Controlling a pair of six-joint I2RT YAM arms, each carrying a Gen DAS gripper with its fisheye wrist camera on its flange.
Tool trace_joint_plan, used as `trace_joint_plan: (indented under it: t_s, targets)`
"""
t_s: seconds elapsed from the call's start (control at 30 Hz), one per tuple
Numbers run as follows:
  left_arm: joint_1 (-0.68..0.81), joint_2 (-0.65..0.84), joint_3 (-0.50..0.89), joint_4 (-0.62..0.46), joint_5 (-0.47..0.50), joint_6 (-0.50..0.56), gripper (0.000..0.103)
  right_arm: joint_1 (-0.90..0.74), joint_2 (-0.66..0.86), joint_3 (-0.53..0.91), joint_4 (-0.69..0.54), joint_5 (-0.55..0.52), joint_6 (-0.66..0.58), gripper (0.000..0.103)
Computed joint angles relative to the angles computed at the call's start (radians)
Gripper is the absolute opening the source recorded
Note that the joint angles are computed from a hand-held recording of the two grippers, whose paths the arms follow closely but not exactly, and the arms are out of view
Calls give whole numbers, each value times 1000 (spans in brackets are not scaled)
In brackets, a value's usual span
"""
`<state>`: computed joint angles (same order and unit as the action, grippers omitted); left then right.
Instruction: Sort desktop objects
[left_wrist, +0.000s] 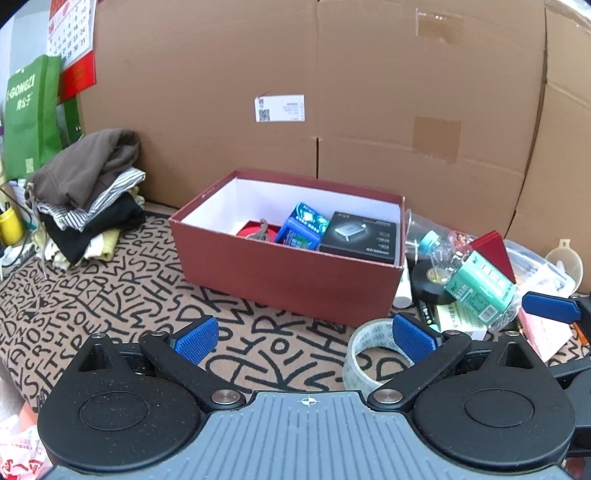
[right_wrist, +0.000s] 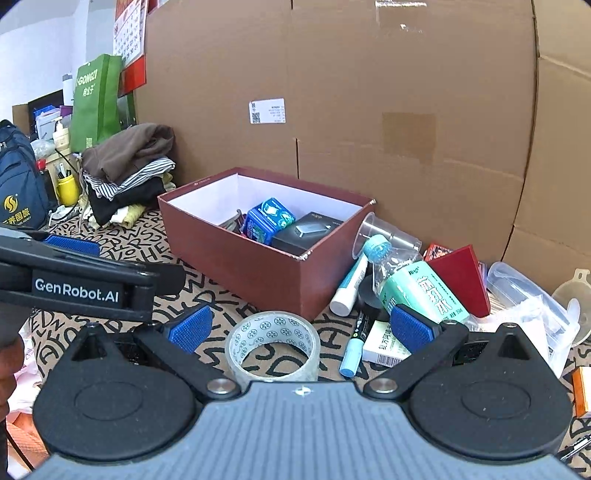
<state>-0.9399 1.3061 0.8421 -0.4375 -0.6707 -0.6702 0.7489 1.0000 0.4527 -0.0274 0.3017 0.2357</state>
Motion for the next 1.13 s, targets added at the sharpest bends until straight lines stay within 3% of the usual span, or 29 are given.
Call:
trace_joint_plan:
  t_s: [1.13]
  targets:
    - [21, 25, -5, 26, 15, 20, 103, -31, 47, 0, 35, -33, -1, 102]
